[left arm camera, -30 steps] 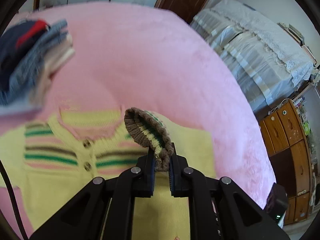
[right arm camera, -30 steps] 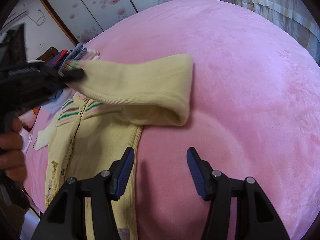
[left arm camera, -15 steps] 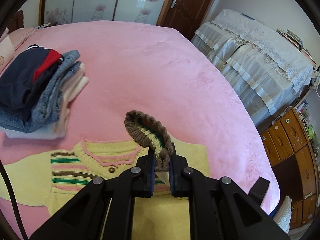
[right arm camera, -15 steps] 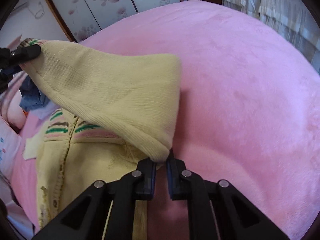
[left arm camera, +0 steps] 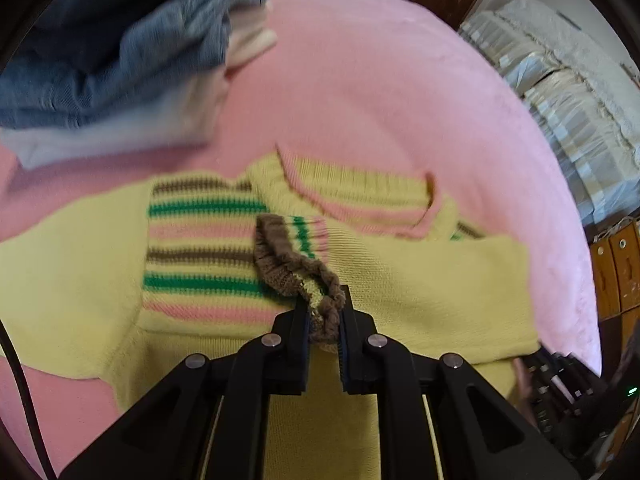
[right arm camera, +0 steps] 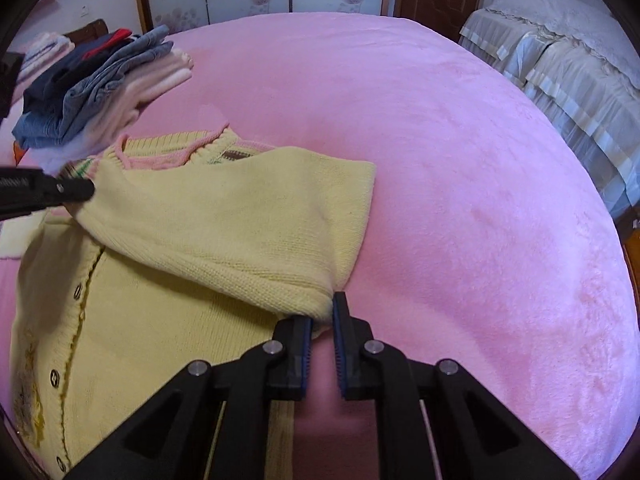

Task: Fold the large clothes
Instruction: 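Lay the held sleeve across the cardigan chest with the left gripper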

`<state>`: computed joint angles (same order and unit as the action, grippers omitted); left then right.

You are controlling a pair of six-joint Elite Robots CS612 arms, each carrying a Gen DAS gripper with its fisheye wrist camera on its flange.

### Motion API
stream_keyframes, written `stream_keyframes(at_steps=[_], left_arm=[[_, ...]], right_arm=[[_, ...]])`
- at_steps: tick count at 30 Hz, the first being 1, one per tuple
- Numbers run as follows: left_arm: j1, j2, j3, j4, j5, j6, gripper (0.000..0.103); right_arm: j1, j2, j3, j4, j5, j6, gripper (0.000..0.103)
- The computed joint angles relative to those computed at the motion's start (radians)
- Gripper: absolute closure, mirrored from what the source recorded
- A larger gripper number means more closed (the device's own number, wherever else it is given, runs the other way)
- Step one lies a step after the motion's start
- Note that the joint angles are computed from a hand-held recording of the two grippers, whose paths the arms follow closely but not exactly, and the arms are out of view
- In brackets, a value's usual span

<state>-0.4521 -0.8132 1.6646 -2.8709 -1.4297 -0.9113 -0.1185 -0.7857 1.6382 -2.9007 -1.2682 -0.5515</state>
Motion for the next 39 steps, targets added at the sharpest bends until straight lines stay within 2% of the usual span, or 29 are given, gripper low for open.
stream_keyframes(at_steps=[2, 3, 4, 6, 8, 11, 15, 16, 18, 21, 24, 26, 29, 32, 34, 37, 39], left_arm=[[-0.002, 0.0, 0.015, -0.026, -0.004, 0.013, 0.09], [0.0, -0.001, 0.023, -0.046, -0.019, 0.016, 0.084], [0.005, -0.004, 0.032, -0.072, -0.047, 0.016, 0.08], [0.015, -0.009, 0.049, -0.118, -0.101, 0.025, 0.057], [0.016, -0.02, 0.065, -0.135, -0.094, 0.04, 0.048], [0.029, -0.019, 0.073, -0.157, -0.11, 0.039, 0.048], [0.051, -0.003, 0.054, -0.166, -0.131, -0.003, 0.049], [0.057, 0.004, 0.049, -0.176, -0.144, -0.016, 0.05], [0.058, 0.015, 0.035, -0.179, -0.146, -0.029, 0.065], [0.056, 0.024, 0.022, -0.173, -0.136, -0.024, 0.077], [0.051, 0.018, 0.023, -0.146, -0.114, -0.013, 0.092], [0.046, 0.009, 0.027, -0.114, -0.084, -0.005, 0.096], [0.04, -0.011, 0.044, -0.091, -0.034, -0.01, 0.1], [0.036, -0.029, 0.061, -0.091, 0.02, -0.031, 0.1], [0.037, -0.037, 0.07, -0.097, 0.037, -0.033, 0.1], [0.046, -0.04, 0.078, -0.114, 0.004, -0.034, 0.1], [0.058, -0.035, 0.086, -0.16, -0.068, -0.034, 0.1]], right_arm=[[-0.007, -0.012, 0.006, 0.021, 0.012, -0.009, 0.09], [-0.01, -0.019, 0.009, 0.034, 0.019, -0.019, 0.086], [-0.015, -0.027, 0.01, 0.054, 0.028, -0.031, 0.078], [-0.033, -0.047, 0.017, 0.108, 0.086, -0.067, 0.064], [-0.046, -0.063, 0.021, 0.136, 0.13, -0.093, 0.06], [-0.066, -0.079, 0.016, 0.176, 0.194, -0.104, 0.06], [-0.076, -0.058, -0.045, 0.233, 0.235, -0.025, 0.06], [-0.075, -0.044, -0.067, 0.238, 0.23, 0.005, 0.06], [-0.07, -0.015, -0.115, 0.271, 0.228, 0.056, 0.06], [-0.066, 0.03, -0.193, 0.358, 0.265, 0.111, 0.06], [-0.053, 0.067, -0.256, 0.419, 0.284, 0.138, 0.06], [-0.041, 0.088, -0.286, 0.433, 0.258, 0.152, 0.06], [-0.021, 0.114, -0.321, 0.462, 0.215, 0.16, 0.06], [-0.014, 0.119, -0.318, 0.451, 0.212, 0.146, 0.062], [-0.01, 0.116, -0.311, 0.433, 0.207, 0.13, 0.088], [-0.007, 0.11, -0.298, 0.4, 0.204, 0.111, 0.091], [-0.006, 0.11, -0.297, 0.396, 0.193, 0.102, 0.091]])
